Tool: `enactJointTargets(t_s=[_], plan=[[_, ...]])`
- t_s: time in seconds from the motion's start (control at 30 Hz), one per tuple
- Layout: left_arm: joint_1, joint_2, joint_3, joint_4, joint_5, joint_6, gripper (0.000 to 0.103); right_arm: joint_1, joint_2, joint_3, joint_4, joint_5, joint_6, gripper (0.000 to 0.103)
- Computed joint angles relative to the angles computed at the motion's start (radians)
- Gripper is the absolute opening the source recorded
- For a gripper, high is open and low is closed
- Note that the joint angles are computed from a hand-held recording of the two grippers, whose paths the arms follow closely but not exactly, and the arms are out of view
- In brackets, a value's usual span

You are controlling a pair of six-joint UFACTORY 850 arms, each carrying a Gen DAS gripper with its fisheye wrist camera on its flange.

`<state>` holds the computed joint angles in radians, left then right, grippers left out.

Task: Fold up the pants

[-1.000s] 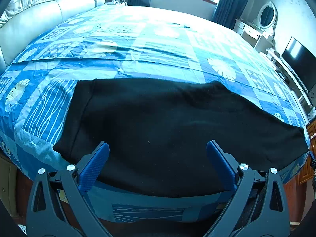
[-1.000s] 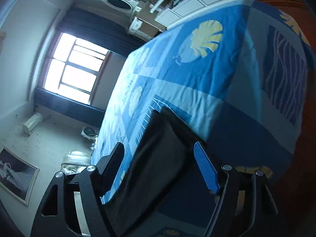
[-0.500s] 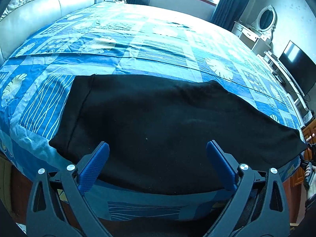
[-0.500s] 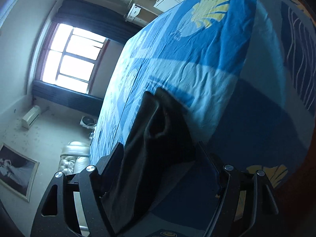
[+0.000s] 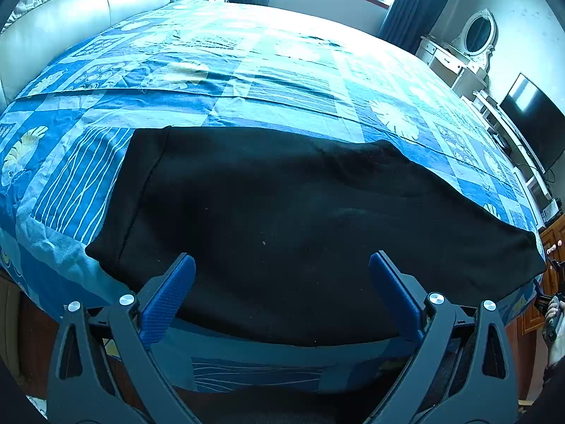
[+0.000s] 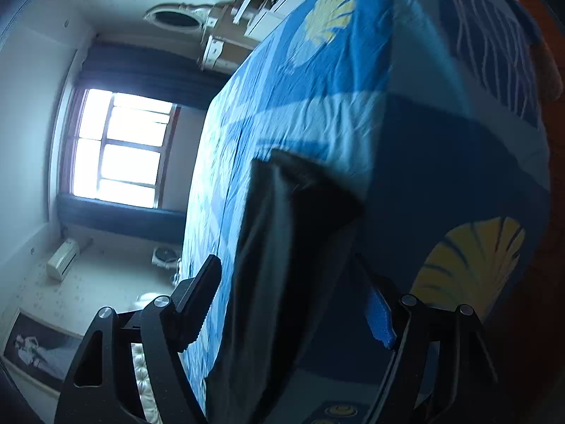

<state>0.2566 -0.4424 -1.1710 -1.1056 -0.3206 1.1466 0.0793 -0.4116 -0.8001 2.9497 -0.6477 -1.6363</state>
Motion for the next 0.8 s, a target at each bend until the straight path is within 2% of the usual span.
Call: enactJointTargets(t_s=[0.23,0.3,0.33,0.4,0.47,0.5,0.57,0.7,0.8], plan=[[-0.001,0.003,0.003,-0.001,-0.005,-0.004,0.099,-0.034,-0.036,-0.055,-0.046,0.034,0.006,0.072],[-0.001,0.005,0.005,-0.010,-0.002,0.002,0.099,-0.048,-0.055,-0.075,-0.056,0.052,0.031,0.063],[-0.001,0.005,0.005,-0.009,-0.002,0.001,0.099,-0.055,-0.063,-0.085,-0.075,0.067,0.044,0.051],[-0.001,0.004,0.003,0.001,-0.005,-0.013,0.099,-0.059,-0.071,-0.105,-0.100,0.116,0.047,0.039],[0.000,0.000,-0.001,0.016,-0.012,-0.033,0.099,-0.060,-0.075,-0.126,-0.148,0.156,0.057,0.019],[0.000,0.000,-0.001,0.021,-0.013,-0.040,0.099,-0.058,-0.076,-0.136,-0.157,0.171,0.053,0.017],[0.001,-0.002,-0.002,0.028,-0.013,-0.050,0.099,-0.054,-0.061,-0.137,-0.140,0.179,0.020,0.013],[0.002,-0.002,-0.002,0.028,-0.012,-0.053,0.099,-0.034,-0.013,-0.137,-0.103,0.171,-0.041,0.013],[0.003,-0.001,-0.002,0.027,-0.012,-0.058,0.099,-0.005,0.018,-0.172,-0.092,0.208,-0.115,0.013]])
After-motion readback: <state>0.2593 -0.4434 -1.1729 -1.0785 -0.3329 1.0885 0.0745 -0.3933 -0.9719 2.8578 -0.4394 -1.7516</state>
